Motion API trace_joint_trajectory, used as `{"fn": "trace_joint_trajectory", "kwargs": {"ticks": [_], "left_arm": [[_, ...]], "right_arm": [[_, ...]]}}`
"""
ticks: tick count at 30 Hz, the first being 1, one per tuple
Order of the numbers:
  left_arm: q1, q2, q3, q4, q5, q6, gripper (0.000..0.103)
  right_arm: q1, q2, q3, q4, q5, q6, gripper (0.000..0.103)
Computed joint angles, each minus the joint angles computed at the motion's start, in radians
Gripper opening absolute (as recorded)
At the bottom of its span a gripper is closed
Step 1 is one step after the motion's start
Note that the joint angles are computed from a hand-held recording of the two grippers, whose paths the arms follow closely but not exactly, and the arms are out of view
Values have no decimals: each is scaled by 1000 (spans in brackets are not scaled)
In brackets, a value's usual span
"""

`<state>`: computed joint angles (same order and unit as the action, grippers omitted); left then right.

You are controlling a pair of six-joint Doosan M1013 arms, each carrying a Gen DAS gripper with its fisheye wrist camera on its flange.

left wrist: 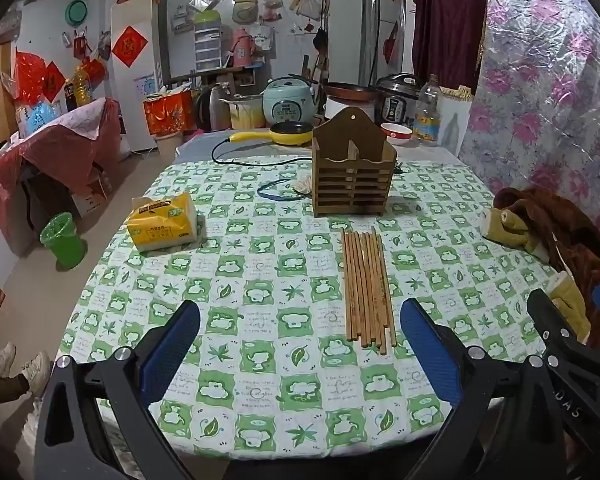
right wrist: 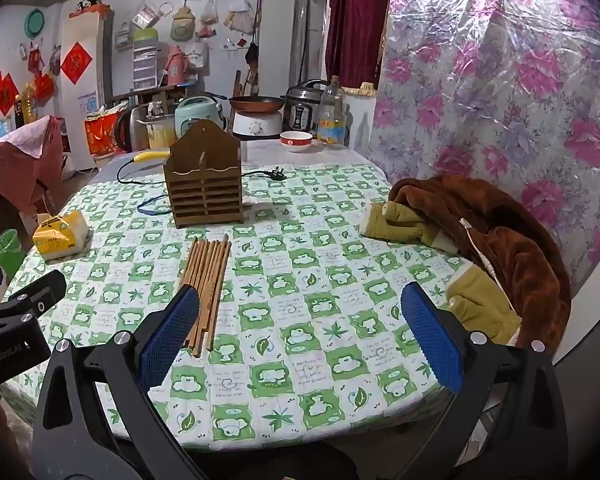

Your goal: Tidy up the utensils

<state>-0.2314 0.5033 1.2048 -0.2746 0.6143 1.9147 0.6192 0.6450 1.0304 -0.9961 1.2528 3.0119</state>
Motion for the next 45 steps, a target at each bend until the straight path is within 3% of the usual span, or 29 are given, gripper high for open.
{"fn": "trace_joint_trajectory", "kwargs": {"ticks": [6, 45], "left_arm": [[-5, -6, 16, -3, -23, 22, 98], [-2, 3, -4, -20, 7, 32, 98]], "right_arm": [[-1, 0, 1, -5, -4, 4, 97], [-3, 8, -10, 4, -1, -5, 97]]}}
